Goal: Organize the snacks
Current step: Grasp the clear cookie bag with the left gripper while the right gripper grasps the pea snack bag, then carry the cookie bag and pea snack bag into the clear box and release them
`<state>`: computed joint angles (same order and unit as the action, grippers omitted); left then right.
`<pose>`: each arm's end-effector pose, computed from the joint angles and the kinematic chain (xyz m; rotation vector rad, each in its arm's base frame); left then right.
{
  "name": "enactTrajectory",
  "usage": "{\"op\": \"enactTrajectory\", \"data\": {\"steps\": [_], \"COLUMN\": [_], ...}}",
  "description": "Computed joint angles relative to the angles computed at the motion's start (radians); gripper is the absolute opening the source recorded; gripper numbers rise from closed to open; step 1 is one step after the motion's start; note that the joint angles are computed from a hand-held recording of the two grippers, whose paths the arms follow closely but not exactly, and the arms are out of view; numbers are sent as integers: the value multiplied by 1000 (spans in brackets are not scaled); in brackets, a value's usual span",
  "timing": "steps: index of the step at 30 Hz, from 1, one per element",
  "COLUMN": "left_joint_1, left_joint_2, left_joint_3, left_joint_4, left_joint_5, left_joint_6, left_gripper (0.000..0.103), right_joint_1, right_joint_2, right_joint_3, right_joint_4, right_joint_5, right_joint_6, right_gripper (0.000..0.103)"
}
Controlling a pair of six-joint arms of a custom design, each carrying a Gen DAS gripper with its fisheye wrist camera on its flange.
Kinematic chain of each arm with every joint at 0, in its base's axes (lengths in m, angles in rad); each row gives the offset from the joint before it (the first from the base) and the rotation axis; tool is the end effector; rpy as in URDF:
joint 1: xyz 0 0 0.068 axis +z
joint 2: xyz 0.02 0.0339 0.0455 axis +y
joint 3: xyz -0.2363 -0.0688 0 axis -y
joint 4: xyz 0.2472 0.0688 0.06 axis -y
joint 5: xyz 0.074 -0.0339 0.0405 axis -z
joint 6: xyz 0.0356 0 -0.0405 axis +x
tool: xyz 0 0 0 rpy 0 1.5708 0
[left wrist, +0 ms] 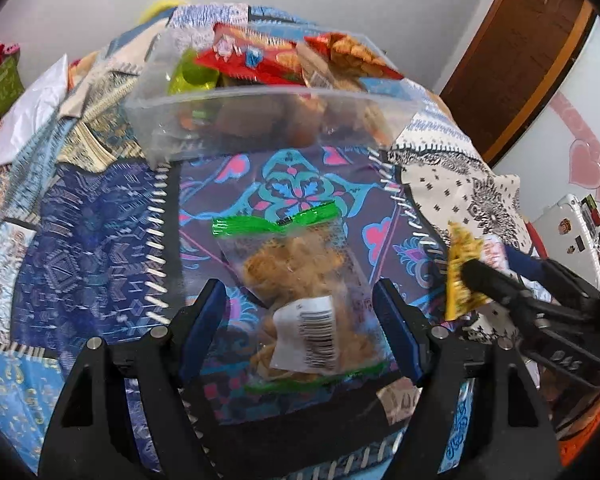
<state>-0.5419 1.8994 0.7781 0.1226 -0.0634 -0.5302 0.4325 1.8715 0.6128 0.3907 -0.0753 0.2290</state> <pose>0.2728 -0.1616 0.0485 -0.0090 2.6001 -0.3197 0.2656 0.1256 0.0388 -0.2852 2.4572 0.3826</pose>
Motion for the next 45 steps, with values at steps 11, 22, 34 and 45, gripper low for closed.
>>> {"op": "enactTrajectory", "data": {"steps": [11,22,34,45], "left_joint_1": [-4,-6,76,198], "left_joint_2": [109,1,-197,-180], "left_joint_3": [49,-28,-81,64], "left_joint_4": [75,95,76,54], "left_joint_5": [35,-42,-85,-85], "left_joint_6": [-37,-3,76,168], "left_gripper": [58,49,49,49], "right_joint_1": [-36,-34,-16,0], "right_joint_2": [-37,-45,-28,62], "right_joint_3": [-14,23,147,346], "right_joint_4": [1,-12,-42,-64], "right_joint_5": [-17,-25,-12,-5], "right_joint_6": [-7,-15,-23,-33], "right_gripper": [61,61,61,61]}}
